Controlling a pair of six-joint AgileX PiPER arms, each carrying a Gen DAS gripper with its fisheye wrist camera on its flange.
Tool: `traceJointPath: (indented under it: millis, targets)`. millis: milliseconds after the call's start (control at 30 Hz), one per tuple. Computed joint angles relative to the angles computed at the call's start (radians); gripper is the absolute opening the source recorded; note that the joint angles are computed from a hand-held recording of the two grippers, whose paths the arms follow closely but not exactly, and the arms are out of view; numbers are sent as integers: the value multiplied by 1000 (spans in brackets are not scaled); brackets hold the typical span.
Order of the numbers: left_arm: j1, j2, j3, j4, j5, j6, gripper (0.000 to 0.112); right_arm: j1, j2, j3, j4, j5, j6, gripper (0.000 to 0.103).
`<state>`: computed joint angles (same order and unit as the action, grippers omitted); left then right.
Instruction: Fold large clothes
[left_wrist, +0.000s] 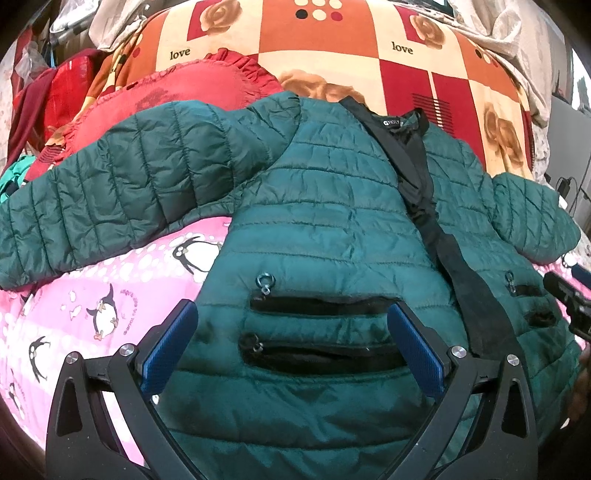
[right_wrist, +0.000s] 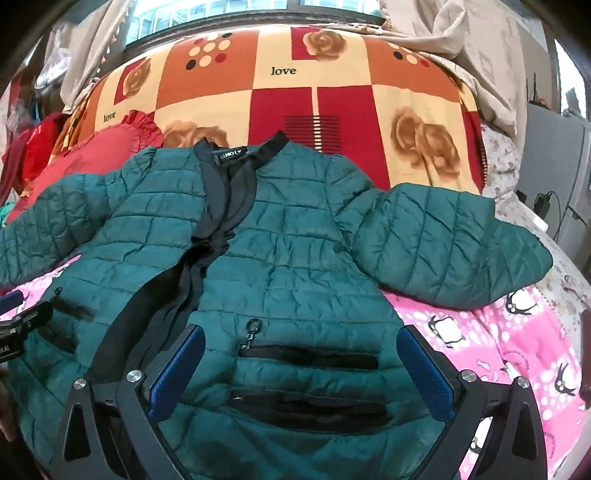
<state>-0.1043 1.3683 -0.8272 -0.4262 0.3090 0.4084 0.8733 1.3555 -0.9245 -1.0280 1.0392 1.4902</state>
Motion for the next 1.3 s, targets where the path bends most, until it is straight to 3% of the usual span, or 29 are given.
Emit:
traceJointPath:
  millis: [67,300,400,567,733,900,967,1067,1133,1200,1267,1300]
  targets:
    - [58,11,-39,-48,30,31,103,0,0,-7,6,-2,-1,103]
    - [287,116,-267,35,199,-65,103,27,9,-23,-10,6,0,103]
    - [393,177,-357,13,252,-3,103,37,-5,-15,-29,15,27,103]
    - [609,252,-372,-192,206,285,103,53,-24,-8,-62,75,80,103]
    - [802,367,-396,-386,114,503,103,-3,-37,1,0,38,40,103]
    - [849,469,-503,-479,155,628,102,-22,-19,-1,22,14,18,103]
    - [841,523,-576,-454,189,599,102,-25,4,-13,32,16,-5,103]
    - [806,574,-646,-269,171,402,86,-22,21,-18,32,22,-24,103]
    - [795,572,-649,-276,166,415,54,-20,23,-16,31,28,-28,103]
    - [812,572,-671,-331,265,478,13,-26,12,-6,33,26,-27,103]
    - [831,558,-672,-425,350,562,13,-38,-2,3,41,12,-27,103]
    - [829,533,-647,-465,348,607,13,-42,-7,6,43,8,-25,103]
